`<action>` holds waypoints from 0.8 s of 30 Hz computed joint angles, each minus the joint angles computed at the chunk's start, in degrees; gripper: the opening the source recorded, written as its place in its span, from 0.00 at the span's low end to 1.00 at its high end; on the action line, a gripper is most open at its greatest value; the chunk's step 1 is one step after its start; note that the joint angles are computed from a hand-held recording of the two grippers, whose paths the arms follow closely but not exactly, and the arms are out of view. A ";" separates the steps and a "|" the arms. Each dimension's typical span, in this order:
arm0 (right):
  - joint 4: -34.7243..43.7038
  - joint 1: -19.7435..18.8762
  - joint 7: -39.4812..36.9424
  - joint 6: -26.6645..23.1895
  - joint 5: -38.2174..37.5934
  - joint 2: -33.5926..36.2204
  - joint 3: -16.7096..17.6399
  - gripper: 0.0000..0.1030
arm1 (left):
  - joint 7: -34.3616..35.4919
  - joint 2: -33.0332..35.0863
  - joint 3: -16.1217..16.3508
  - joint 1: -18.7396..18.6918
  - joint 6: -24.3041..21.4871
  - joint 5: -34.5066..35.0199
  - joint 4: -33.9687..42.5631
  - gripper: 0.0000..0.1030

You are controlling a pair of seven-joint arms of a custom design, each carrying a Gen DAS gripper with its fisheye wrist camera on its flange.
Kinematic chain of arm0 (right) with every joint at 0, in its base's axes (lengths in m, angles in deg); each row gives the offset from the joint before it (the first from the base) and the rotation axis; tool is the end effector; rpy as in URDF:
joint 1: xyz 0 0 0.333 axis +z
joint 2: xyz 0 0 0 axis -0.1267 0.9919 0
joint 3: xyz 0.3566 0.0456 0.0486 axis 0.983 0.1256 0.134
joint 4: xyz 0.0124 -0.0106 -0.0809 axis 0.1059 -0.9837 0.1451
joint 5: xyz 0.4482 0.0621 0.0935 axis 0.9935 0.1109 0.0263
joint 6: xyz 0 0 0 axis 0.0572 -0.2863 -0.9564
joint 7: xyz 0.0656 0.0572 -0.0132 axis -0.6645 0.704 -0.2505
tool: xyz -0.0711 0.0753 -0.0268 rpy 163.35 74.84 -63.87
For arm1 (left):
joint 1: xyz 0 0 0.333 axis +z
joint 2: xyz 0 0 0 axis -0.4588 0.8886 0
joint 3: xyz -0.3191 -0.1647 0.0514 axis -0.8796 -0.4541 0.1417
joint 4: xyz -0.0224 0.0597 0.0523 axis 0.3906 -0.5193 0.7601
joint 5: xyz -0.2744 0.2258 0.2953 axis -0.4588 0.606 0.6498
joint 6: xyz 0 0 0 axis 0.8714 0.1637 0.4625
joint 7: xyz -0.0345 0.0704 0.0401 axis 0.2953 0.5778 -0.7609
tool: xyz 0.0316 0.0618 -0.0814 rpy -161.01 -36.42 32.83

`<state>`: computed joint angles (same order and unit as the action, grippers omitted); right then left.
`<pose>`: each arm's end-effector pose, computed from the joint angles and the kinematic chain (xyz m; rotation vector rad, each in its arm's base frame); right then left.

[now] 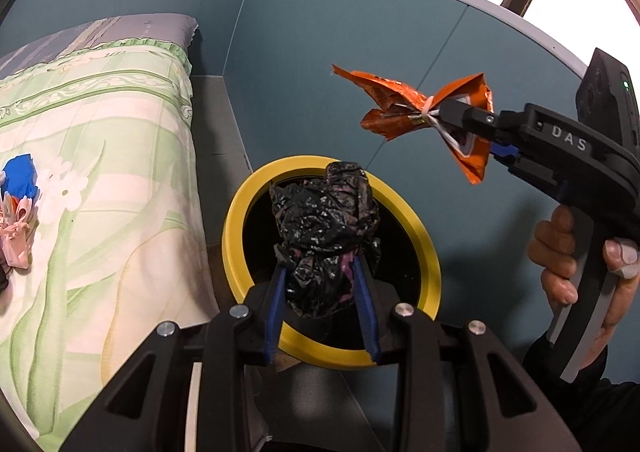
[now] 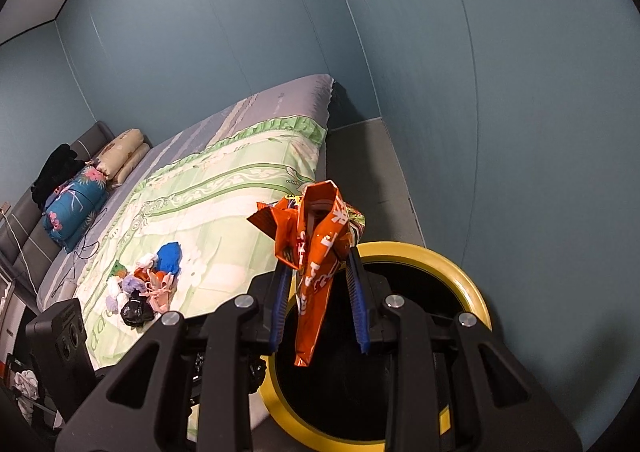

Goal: Collect trash
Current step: 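Open both tools to drop the black bag and orange wrapper into the bin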

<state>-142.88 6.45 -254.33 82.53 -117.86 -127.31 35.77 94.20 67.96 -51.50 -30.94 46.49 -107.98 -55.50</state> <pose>0.3029 0.2818 0.5417 -0.9531 2.0913 -0.7834 0.5261 -0.0858 0.4708 0.9590 -2.5942 1.1977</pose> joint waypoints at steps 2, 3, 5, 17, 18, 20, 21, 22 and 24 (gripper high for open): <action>0.19 -0.15 -0.01 0.06 0.02 0.38 -0.21 0.26 | 0.40 -0.17 -0.23 -0.21 0.45 0.04 -0.26 0.29; 0.55 -0.32 -0.20 -0.11 -0.02 0.70 -0.35 0.26 | 0.50 -0.42 -0.22 -0.27 0.30 0.11 -0.43 0.29; 0.43 -0.38 0.08 -0.09 -0.10 0.72 -0.38 0.27 | 1.15 -0.85 -0.23 -0.45 0.90 -0.08 -0.98 0.29; -0.07 -1.26 2.99 -1.46 -0.99 -0.72 0.38 0.47 | 2.82 -1.63 1.01 -0.23 1.13 -3.18 -1.82 0.69; -0.01 -1.24 3.02 -1.78 -1.18 -0.82 0.50 0.48 | 2.70 -1.48 1.03 -0.11 1.14 -3.20 -1.68 0.69; 0.06 -1.35 3.42 -2.18 -1.80 -1.05 0.84 0.48 | 2.48 -1.22 1.10 0.18 1.54 -3.46 -1.39 0.69; 0.08 -1.37 3.58 -2.16 -2.14 -1.12 0.93 0.48 | 2.44 -1.07 1.18 0.36 1.92 -3.74 -1.21 0.70; 0.13 -1.45 3.72 -2.02 -2.61 -1.12 1.07 0.49 | 2.38 -0.99 1.25 0.51 2.04 -3.90 -1.07 0.70; 0.13 -1.62 3.91 -1.84 -3.59 -1.31 1.35 0.50 | 2.19 -0.78 1.54 1.00 2.20 -4.20 -0.72 0.70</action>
<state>-142.74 4.83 -250.43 80.69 -121.45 -128.62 37.12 96.39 67.18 -49.96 -29.94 48.70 -112.18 -56.22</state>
